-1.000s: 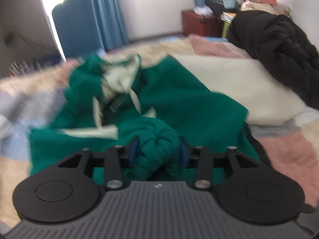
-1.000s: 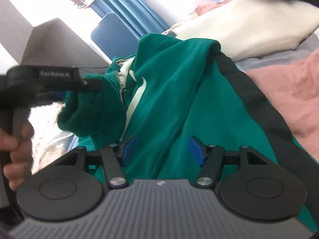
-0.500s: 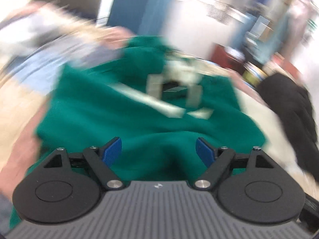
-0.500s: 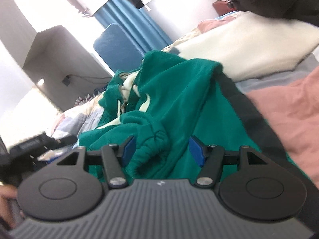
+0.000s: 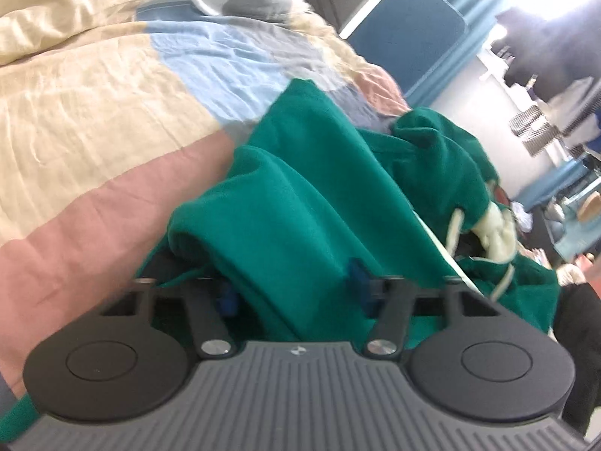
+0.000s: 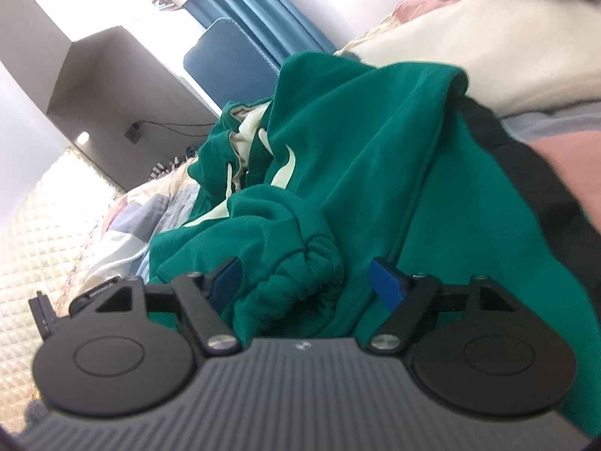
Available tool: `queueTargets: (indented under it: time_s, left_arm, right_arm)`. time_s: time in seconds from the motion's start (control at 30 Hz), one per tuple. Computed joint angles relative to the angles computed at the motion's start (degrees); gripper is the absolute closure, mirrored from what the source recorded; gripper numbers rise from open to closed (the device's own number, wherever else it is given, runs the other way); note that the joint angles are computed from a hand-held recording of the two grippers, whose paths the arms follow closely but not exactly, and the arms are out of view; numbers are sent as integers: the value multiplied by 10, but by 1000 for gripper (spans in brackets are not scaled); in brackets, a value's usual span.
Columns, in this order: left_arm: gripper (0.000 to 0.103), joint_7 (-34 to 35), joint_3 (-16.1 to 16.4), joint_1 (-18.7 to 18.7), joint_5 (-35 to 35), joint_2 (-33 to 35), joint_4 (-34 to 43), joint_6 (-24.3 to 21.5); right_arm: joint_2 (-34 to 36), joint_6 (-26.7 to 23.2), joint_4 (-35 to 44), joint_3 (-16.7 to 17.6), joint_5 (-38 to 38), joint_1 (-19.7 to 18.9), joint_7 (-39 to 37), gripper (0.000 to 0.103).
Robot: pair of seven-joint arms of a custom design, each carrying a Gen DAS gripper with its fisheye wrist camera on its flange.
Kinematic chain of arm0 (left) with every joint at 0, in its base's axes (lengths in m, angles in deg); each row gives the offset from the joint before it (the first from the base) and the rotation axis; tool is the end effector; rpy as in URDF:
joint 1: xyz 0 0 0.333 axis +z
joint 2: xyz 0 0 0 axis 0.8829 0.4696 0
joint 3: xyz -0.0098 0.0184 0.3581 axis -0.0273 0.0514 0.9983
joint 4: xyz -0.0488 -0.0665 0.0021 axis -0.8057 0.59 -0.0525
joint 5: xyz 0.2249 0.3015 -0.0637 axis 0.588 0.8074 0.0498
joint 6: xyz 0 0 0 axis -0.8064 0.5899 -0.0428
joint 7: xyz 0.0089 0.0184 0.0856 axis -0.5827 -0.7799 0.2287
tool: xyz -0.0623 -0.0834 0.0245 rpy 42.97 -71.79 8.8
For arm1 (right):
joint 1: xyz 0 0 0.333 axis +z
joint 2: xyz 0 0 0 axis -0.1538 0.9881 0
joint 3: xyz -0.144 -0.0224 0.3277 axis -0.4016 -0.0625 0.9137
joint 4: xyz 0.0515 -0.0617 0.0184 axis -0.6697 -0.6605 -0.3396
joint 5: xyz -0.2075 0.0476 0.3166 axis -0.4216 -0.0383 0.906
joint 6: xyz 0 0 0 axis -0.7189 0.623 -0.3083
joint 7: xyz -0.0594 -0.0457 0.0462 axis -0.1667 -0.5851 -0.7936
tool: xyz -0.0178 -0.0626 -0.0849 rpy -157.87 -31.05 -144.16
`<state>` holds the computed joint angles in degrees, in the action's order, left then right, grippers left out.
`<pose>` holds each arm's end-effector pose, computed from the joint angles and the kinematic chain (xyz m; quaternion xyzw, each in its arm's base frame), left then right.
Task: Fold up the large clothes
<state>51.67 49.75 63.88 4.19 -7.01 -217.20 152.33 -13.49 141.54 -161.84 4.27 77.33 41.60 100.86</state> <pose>0.5022 -0.1267 0.5670 -0.8158 0.4181 -0.3790 0.1264 0.3872 -0.0480 0.4868 -0.4832 0.7052 -0.1115 0.5067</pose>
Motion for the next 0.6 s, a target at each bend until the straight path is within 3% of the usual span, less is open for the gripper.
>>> queueTargets:
  time_s: [0.07, 0.1, 0.17, 0.23, 0.43, 0.5, 0.6]
  left_arm:
    - [85, -6, 0, 6, 9, 7, 7, 5]
    - [90, -9, 1, 11, 15, 4, 3, 18]
    - [93, -20, -3, 27, 29, -7, -6, 43]
    - [93, -22, -4, 44, 31, -16, -4, 44]
    - [94, -33, -6, 100, 54, -14, 25, 21]
    - [94, -40, -9, 109, 78, -2, 34, 3]
    - [94, -44, 0, 99, 110, 16, 45, -30]
  right_arm:
    - [9, 4, 5, -4, -11, 10, -14, 40]
    - [13, 2, 7, -2, -16, 10, -21, 47]
    - [40, 8, 10, 20, -25, -6, -30, 59]
    - [41, 14, 11, 12, -36, 5, -36, 64]
    - [-50, -5, 14, -46, -63, 95, -76, 67]
    - [-70, -29, 17, -45, -57, 106, -95, 67]
    - [-34, -59, 21, -22, -38, 95, -110, 67]
